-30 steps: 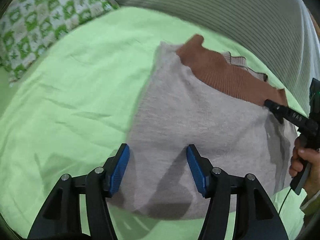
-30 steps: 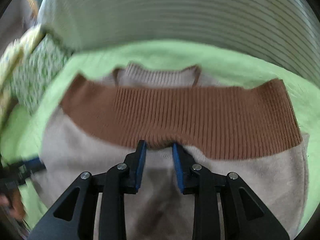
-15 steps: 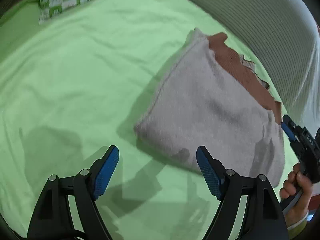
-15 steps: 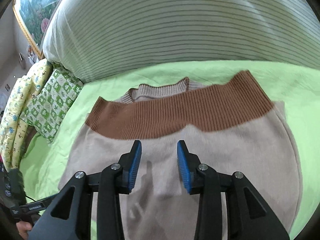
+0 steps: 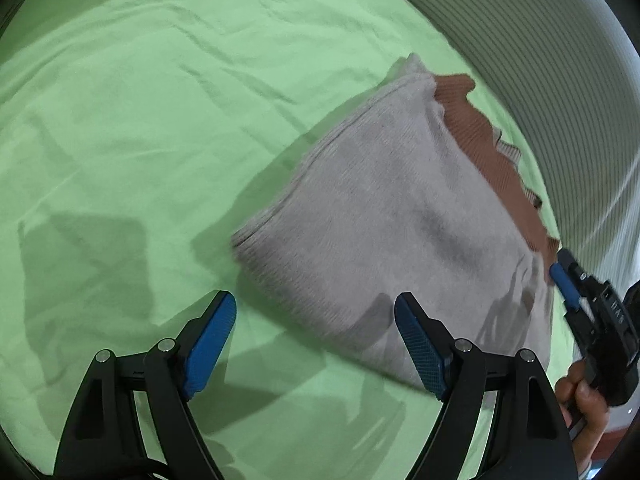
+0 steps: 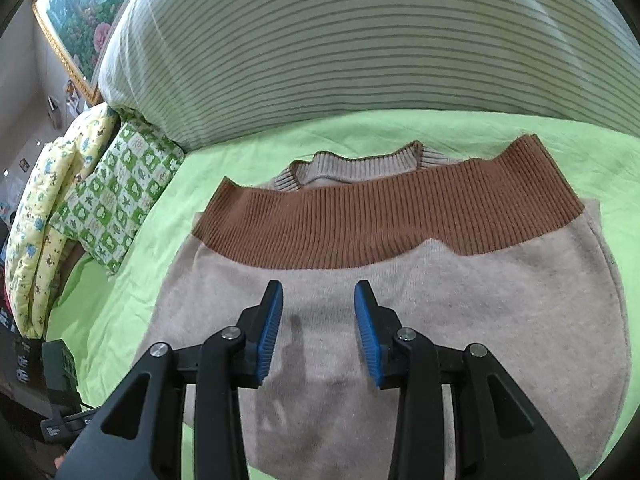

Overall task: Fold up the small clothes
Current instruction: 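Grasp the sweater's side edge with the left gripper and lift it, then fold the lifted side over the other half and open the left gripper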

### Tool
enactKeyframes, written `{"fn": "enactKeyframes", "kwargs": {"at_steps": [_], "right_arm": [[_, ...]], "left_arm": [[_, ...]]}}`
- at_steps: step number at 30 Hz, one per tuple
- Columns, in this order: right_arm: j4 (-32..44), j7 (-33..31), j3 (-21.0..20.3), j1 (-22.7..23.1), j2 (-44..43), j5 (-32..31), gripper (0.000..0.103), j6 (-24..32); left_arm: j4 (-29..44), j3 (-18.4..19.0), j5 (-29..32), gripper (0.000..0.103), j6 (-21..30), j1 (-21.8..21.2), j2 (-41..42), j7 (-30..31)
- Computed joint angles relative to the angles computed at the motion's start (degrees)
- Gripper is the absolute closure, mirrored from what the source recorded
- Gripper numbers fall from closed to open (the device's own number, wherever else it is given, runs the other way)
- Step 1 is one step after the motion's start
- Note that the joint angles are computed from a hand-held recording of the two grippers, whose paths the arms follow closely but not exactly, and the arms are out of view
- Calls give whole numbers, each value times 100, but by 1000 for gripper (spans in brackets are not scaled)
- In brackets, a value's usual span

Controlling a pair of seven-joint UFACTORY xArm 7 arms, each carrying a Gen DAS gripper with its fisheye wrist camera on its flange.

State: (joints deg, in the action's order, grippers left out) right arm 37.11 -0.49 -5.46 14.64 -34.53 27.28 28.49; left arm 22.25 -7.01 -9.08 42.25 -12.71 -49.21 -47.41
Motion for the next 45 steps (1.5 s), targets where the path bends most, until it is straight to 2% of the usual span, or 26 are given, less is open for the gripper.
{"fn": "enactKeyframes", "kwargs": {"at_steps": [6,8,11,13,14,15,16,19,21,23,28,32,35,37,41,43,45], "right_arm": [[367,-474,-174,218,588,211,65,-72],[509,-504,-133,123,804,218,65,-34],[647,-500,-63,-81,1044,182,65,78],[617,-417,13,-238,1062,138,65,82],[580,-343,44,-303,1031,132,65,88],[494,-291,22,-324,927,222,65,88],[384,-296,-35,-300,775,360,65,91],[-103,-153,-57,-316,118,538,65,17],[-375,9,-60,-338,-248,499,65,88],[-551,125,-59,-355,-421,383,66,148],[-603,159,-95,-332,-72,98,81,266],[-554,-43,-277,-163,81,326,81,129],[-647,-232,-600,-63,-159,808,81,229],[-926,-165,-691,-246,-667,1013,81,179],[-1507,123,-838,-986,-1776,693,81,314],[-1661,241,-1017,-1377,-2097,437,81,586],[-1772,320,-1206,-1698,-2312,267,80,808]], "left_arm": [[218,-220,123,23,-341,91,428,-279],[253,-252,195,26,-376,105,488,-356],[282,-252,287,38,-420,117,553,-420],[290,-264,381,51,-375,139,555,-432],[282,-248,397,53,-367,132,540,-428],[260,-211,389,58,-397,109,521,-403],[243,-174,378,67,-419,88,506,-372],[234,-72,308,81,-496,-3,480,-215],[317,-120,372,86,-502,-6,536,-117],[409,-185,463,88,-454,6,543,-40],[724,-382,703,92,-455,6,517,109],[1276,-546,889,94,-610,-100,731,340],[1954,-724,1018,95,-910,-323,1253,714],[2436,-865,1065,96,-1176,-505,1741,944],[3349,-1070,1004,96,-1751,-1175,3051,1673],[3650,-1186,1040,92,-1784,-1451,3655,1971],[3821,-1230,1136,90,-1602,-1632,4041,2137]]}}
